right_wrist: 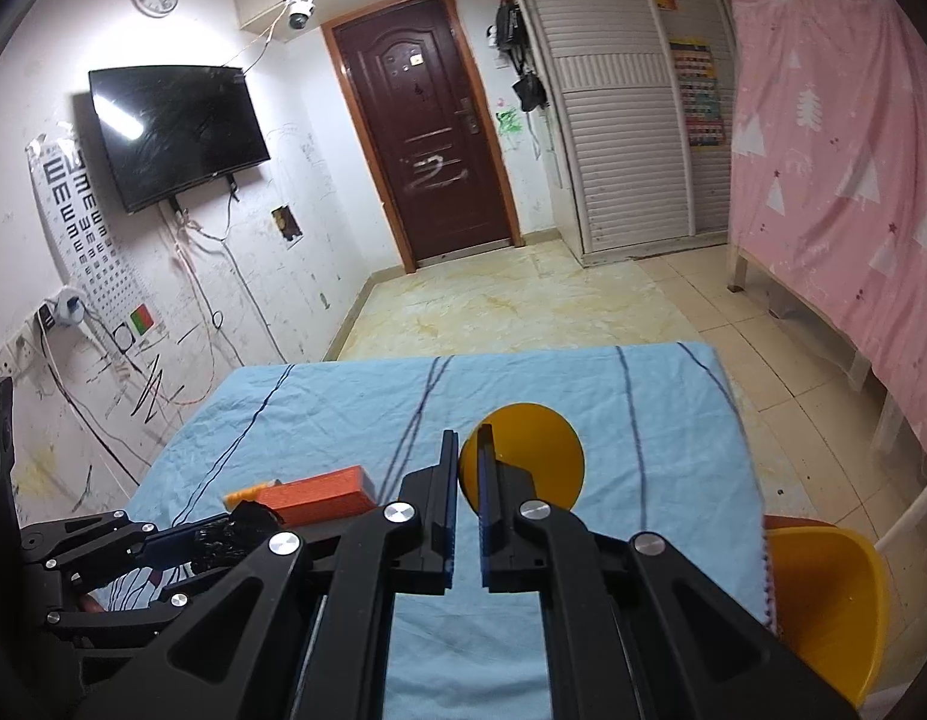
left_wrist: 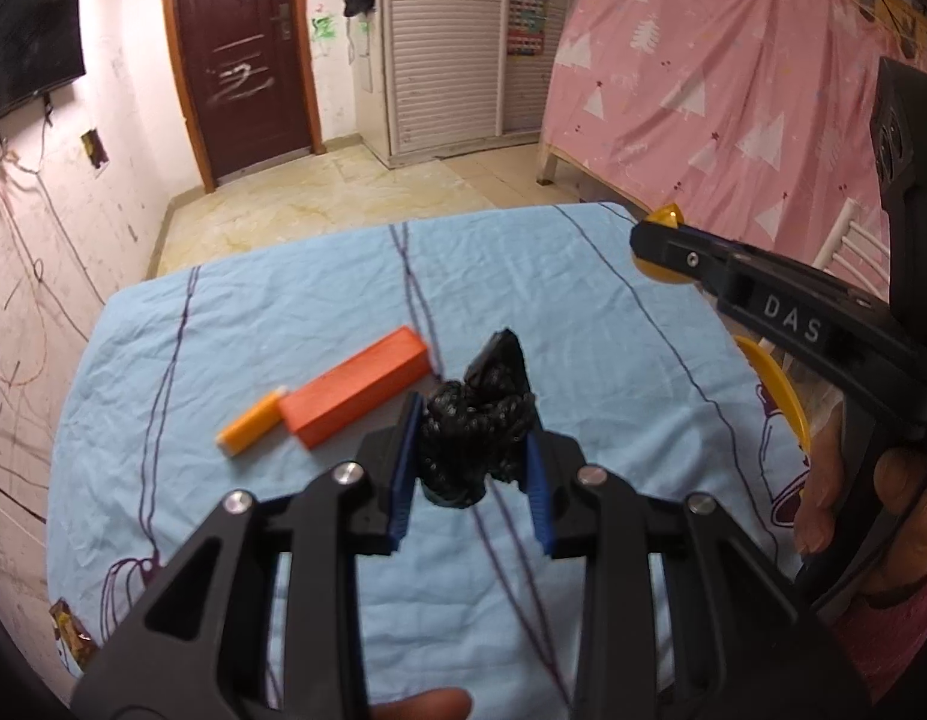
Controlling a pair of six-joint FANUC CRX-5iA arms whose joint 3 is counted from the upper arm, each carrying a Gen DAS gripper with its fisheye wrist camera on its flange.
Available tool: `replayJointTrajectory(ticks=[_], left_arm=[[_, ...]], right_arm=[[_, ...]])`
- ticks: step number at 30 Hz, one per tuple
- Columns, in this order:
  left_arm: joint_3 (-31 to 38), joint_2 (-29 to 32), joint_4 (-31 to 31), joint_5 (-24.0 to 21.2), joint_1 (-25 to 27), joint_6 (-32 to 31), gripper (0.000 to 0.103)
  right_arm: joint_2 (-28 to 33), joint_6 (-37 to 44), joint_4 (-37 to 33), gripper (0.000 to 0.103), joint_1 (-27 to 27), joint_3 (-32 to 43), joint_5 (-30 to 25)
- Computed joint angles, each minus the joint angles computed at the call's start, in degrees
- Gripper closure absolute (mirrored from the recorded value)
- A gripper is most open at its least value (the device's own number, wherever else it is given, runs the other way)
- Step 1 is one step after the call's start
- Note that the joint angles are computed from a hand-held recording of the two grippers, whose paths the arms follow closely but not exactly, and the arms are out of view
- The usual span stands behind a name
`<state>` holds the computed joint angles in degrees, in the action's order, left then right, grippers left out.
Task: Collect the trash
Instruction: 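Carry the black bag and yellow cup over the yellow bin and open both tools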
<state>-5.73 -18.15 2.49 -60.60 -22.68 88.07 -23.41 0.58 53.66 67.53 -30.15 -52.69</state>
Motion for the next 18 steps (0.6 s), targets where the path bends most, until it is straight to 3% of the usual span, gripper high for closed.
replayJointTrajectory(ticks=[18], left_arm=[[8.23, 9.18, -2.47, -0.96, -11.82, 3.03, 0.074]], right_arm=[[-18.01, -9.52, 2.74, 0.103, 3.0, -12.5, -11.67]])
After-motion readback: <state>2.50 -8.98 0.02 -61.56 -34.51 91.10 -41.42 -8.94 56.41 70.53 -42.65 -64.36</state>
